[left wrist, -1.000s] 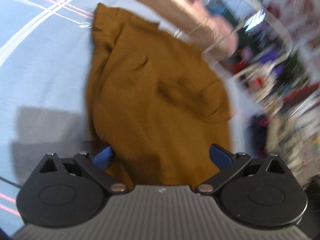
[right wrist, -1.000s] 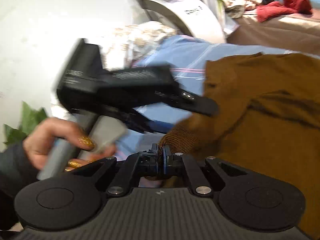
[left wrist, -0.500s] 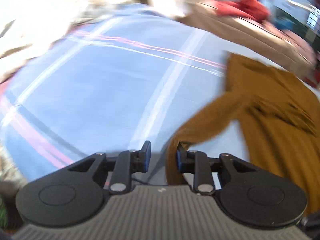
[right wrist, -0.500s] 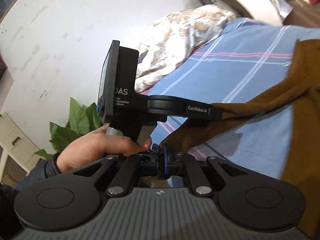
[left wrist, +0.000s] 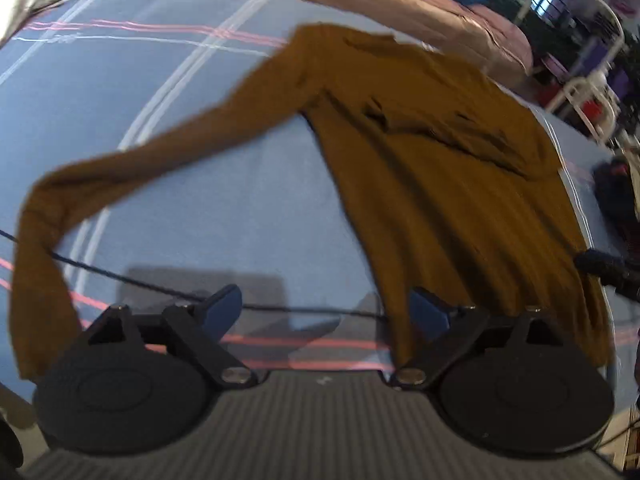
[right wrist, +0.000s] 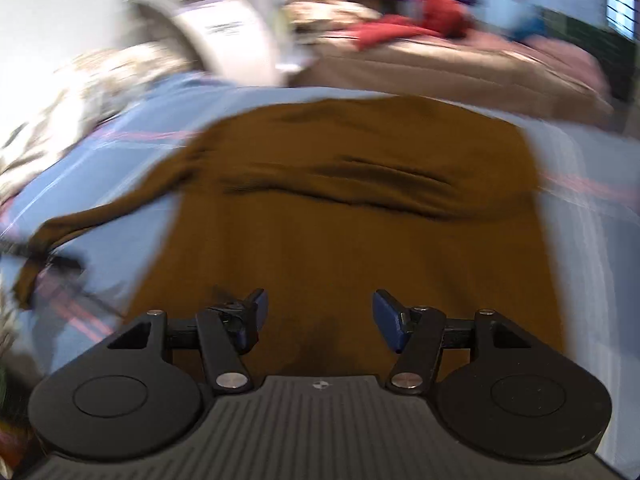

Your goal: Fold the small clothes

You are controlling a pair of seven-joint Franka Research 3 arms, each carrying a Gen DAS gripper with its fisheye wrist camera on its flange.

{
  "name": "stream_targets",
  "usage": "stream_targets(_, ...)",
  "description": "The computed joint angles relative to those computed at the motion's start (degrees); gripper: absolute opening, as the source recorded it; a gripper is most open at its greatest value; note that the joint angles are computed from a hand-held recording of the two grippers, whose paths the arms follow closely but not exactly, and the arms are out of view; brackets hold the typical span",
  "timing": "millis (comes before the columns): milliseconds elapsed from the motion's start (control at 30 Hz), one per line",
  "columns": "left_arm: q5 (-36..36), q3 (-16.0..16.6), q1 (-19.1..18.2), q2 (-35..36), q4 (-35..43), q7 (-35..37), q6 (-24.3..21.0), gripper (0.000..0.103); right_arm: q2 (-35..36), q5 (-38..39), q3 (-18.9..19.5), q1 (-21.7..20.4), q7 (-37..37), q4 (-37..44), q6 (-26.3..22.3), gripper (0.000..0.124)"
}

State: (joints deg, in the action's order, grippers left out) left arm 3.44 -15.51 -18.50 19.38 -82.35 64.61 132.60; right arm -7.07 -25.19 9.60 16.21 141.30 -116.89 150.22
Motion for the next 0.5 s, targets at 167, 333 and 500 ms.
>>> stream_targets(167, 2.57, -1.3, -2.97, -1.06, -3.27, 2.81, -0.43, 0.08, -16.65, 3.62, -1.06, -3.69, 0.99, -15.47, -2.72, 0.099)
stream_targets(333, -3.14, -3.46, -2.85, -0.36, -2.08, 5.66, -1.27, 0.058, -18.01, 13.02, -0.35, -3.14, -1.96, -19.18, -0.05, 0.094)
stream_targets(500, 0.33, -2.29, -5.78, 0.6, -2.22, 3.4, 0.32, 0.035, -14.56, 15.87, 3.86, -4.53, -3.15, -16.19, -2.79, 0.078)
